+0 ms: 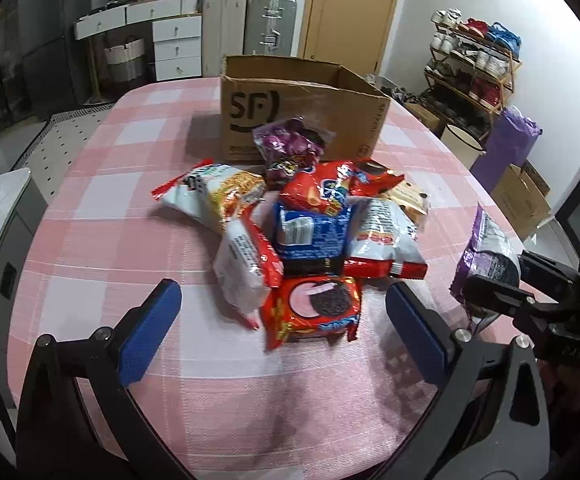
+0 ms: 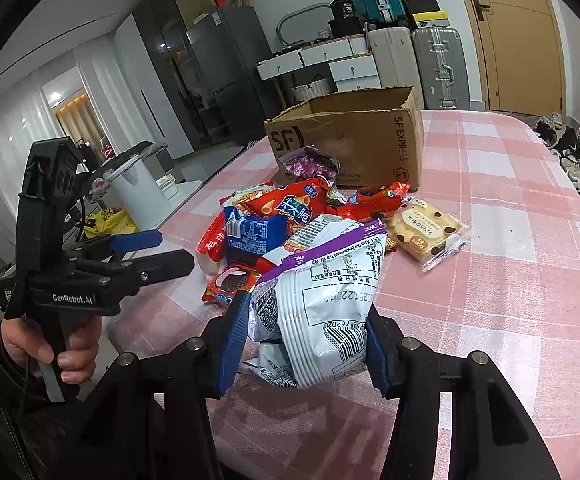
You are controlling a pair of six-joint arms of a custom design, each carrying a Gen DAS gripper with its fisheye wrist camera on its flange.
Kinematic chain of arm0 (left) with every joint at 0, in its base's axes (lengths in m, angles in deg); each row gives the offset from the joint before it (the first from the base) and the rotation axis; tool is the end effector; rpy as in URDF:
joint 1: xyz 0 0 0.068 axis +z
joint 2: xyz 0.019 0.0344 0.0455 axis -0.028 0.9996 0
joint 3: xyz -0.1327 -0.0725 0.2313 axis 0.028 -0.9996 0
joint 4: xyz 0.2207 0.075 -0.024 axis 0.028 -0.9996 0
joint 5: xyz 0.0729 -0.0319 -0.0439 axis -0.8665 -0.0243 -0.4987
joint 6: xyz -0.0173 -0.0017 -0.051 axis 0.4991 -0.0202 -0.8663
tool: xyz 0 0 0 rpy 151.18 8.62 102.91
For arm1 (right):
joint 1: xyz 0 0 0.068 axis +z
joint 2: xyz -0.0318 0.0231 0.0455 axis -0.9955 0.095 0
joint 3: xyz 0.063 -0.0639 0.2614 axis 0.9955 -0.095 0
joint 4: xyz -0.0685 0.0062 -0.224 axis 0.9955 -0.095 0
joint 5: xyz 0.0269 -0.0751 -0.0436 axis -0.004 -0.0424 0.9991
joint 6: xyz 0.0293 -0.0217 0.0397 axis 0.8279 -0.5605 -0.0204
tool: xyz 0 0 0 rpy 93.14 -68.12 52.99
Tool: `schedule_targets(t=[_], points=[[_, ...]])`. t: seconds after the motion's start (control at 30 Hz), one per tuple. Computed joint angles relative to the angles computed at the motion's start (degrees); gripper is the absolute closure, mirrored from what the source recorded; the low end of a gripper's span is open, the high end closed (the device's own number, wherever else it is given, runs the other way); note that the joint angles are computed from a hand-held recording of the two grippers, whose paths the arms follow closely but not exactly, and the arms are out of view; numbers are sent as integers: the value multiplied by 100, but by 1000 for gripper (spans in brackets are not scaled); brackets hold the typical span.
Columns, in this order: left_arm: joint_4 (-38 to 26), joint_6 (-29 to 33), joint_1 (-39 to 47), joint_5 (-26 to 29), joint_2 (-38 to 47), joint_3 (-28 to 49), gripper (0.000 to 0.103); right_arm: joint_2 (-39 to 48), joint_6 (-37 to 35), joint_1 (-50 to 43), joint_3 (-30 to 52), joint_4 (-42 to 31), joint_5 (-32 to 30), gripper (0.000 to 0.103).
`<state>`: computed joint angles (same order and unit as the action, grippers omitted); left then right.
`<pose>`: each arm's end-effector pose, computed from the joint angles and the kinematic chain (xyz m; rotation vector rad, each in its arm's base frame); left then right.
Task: Organize snacks
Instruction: 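Grasp the red Oreo pack with the left gripper while the right gripper holds the purple bag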
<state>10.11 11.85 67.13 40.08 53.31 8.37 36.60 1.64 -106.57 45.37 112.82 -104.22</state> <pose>0.1155 0.2309 0.0854 0.3620 2.3972 -0.2913 0.2125 -0.0598 0.0534 -0.2792 2.2675 0.5628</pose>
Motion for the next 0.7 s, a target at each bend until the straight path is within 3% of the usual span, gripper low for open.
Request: schedule_targets(t=[0.3, 0.7], points=[[-273, 363, -282, -255, 174, -157, 1, 188, -16, -223, 83, -21, -121, 51], [428, -549, -951, -590, 609, -252, 3, 509, -122, -588, 259, -65, -339, 51]])
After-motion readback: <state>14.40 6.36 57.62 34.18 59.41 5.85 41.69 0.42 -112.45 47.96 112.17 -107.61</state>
